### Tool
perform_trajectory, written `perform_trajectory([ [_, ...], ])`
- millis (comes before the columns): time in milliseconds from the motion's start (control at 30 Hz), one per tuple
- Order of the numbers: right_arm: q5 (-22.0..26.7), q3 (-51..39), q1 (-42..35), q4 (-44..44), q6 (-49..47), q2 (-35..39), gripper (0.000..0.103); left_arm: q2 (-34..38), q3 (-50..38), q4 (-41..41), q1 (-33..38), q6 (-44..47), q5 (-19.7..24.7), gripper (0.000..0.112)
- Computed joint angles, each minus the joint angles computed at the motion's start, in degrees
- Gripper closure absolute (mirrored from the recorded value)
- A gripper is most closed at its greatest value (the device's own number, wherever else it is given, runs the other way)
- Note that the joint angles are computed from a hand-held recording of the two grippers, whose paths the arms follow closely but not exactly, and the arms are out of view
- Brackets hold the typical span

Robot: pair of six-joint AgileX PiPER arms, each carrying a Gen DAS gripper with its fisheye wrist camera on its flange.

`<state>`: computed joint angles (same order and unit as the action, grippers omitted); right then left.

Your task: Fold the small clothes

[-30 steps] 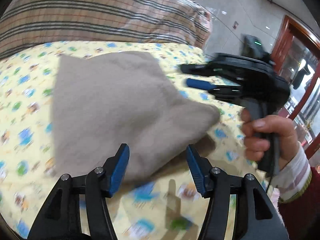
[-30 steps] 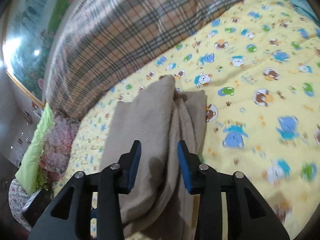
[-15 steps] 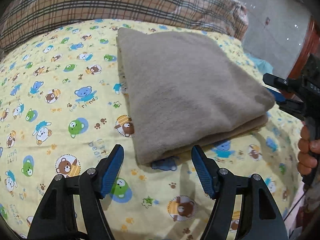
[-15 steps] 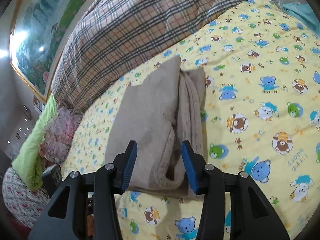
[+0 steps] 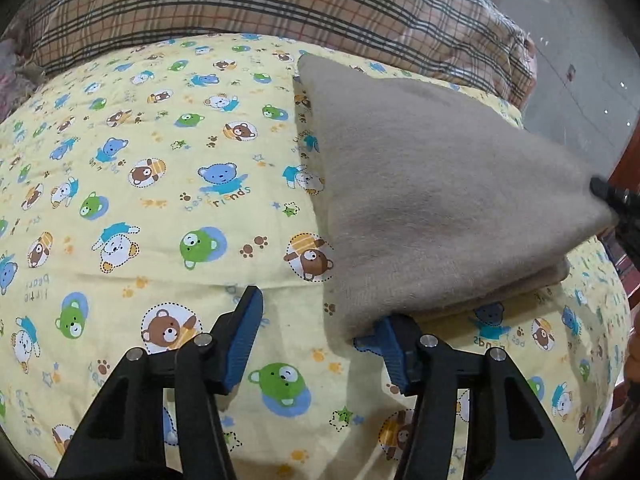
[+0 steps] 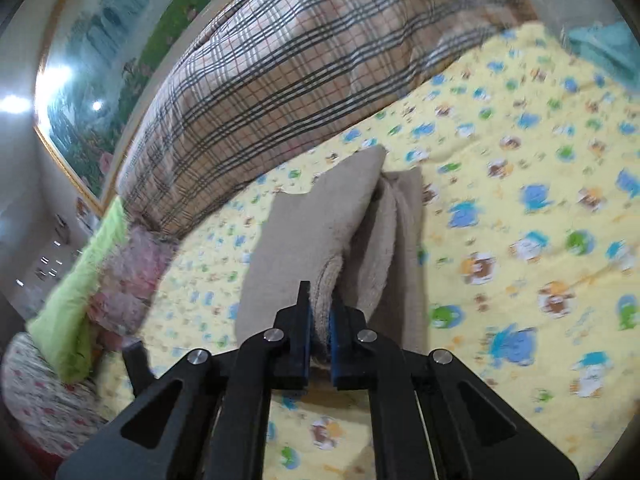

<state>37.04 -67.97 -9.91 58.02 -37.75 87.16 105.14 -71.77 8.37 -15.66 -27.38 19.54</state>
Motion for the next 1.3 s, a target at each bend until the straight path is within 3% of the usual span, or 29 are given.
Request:
perform_trajectory([
  [100,-3.1,1.8,1.8,-9.2,6.0,0.7,0.095,0.2,0.0,-3.4,0.6,3.0,-0.3,0.055],
  [333,-7.8,5.0,2.0,-10.2,7.5,3.4,0.096,0.0,0.2,-9.1,1.3,8.0,-0.6,0.054],
  [533,-4.9,4.1,1.9,-13.2,10.0,2.2,0.095,-1.6,1.9,-26.3,3.4,25.3,0.2,0.050],
  [633,-5.0,4.5,1.7,-14.9,12.0,0.8,0.090,-2.7,2.5,-32.3,4.1,32.3,2.3,0.045],
  [667,-5.0,4.7,1.3,-15.0,12.4,-0.1,0.084,-3.2,2.8,-33.2,4.2,33.6,2.9,0.043],
  [700,-5.2,4.7,1.0,-14.6,12.4,-0.7,0.079,-3.7,2.6,-33.1,4.2,34.2,4.3,0.041],
  [767,-5.9,4.2,0.4,-14.3,12.3,-1.9,0.051,-3.8,1.1,-31.2,4.5,33.7,7.4,0.033],
  [867,-4.6,1.3,-0.4,-10.1,8.8,-1.0,0.032,-3.4,-2.0,-31.1,5.9,32.7,10.3,0.029],
  [1000,0.1,-7.5,-0.7,-8.2,7.5,6.0,0.024,1.9,-12.0,-40.9,10.8,35.9,17.9,0.024],
  [1300,13.9,-32.1,-1.0,-12.4,16.6,26.7,0.024,23.9,-49.2,-38.5,12.9,26.3,36.1,0.023],
])
